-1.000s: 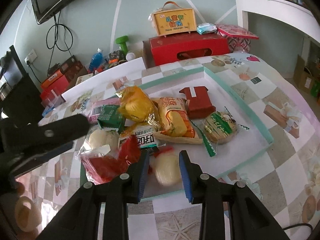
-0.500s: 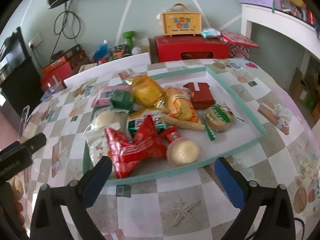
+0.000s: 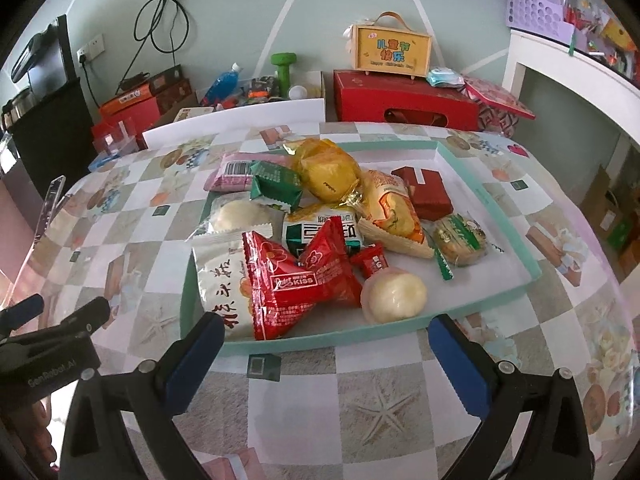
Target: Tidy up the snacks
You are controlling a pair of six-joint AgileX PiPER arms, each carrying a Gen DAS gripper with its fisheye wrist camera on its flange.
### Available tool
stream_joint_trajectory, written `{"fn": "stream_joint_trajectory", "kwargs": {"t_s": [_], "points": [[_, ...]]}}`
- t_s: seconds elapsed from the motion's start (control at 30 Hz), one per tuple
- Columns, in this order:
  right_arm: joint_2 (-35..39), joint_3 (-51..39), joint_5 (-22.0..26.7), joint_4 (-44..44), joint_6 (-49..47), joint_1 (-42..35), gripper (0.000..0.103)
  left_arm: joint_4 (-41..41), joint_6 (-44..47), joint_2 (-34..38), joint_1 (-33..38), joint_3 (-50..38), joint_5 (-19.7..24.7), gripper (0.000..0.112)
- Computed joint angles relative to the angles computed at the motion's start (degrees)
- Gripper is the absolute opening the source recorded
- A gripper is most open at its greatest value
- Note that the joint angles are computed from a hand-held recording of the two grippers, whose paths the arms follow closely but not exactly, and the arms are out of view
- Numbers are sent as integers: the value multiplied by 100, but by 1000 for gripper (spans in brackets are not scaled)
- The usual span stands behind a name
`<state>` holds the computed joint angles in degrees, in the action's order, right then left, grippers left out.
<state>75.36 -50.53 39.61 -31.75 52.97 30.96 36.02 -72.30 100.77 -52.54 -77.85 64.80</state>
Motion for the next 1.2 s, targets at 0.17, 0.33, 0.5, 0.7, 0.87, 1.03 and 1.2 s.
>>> {"fn": "stream_joint_trajectory", "kwargs": {"t_s": [0.17, 0.33, 0.5, 0.7, 0.87, 1.03, 1.2], "points": [[84, -30, 20, -109, -14, -25, 103, -70, -47, 55, 84, 13, -4, 103], [98, 16, -105, -26, -61, -157, 103, -122, -65, 93, 177, 86, -119, 103], [261, 51, -158, -37, -88, -248, 103, -59, -65, 166, 208, 82, -181, 103], [400, 121, -420, 216, -359, -400, 103, -160, 52, 344, 292, 25, -265, 103], [392, 156, -540, 308, -493, -419, 103, -174, 97, 428, 269, -72, -197, 103], [341, 200, -591, 376, -545, -445, 103, -257, 114, 440, 304, -84, -215, 103], [315, 218, -637, 491, -652, -515, 103, -260, 88, 474, 295, -115, -157, 103]]}}
